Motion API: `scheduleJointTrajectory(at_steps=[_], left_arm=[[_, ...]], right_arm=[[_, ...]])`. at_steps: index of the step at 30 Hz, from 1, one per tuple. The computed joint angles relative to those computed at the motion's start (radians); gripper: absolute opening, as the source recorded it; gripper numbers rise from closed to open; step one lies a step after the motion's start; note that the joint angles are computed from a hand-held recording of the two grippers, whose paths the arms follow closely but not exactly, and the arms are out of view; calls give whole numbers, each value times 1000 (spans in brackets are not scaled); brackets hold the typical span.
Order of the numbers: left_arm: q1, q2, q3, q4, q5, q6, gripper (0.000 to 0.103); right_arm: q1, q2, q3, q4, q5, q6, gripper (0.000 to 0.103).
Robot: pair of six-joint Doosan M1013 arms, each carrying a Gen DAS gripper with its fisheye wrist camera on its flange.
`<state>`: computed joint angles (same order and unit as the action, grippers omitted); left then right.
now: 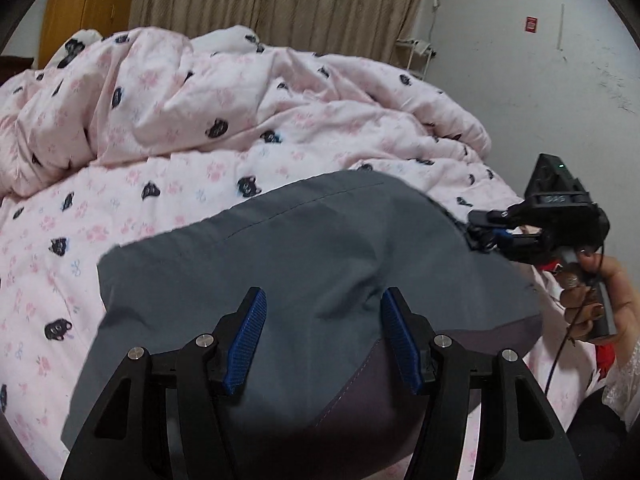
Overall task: Fold clothes
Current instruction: 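Lay the folded jacket flat and smooth it with both grippers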
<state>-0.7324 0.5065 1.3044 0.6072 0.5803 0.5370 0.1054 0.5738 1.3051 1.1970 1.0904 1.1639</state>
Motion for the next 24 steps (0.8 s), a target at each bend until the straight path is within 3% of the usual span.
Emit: scheduleJointTrajectory(at_steps=[2,5,6,10,13,16,19,24], left_arm=[[-2,7,-3,-2,12,-2,55],[-5,13,-6,7,21,-6,55],[-5,14,-6,7,21,-7,55],[-4,17,-11,10,26,-12,55],[-8,18,-14,36,37,-36,55],[-12,19,-16,64,46,-65,55],[-13,18,-15,78,47,-85,55],[-12,20,-15,75,47,-85,55]], right_arm=[[-5,1,4,25,5,3,28],[-11,-8,16,39,-17,12,59],[-15,-14,24,45,-34,14,66],[-27,-44,53,66,-105,-9,66],[-8,-74,49,29,-159,-105,66],[49,-106,29,-67,-203,-249,66],[117,-127,19,-199,-265,-299,63],[216,-130,12,-441,-356,-226,40]])
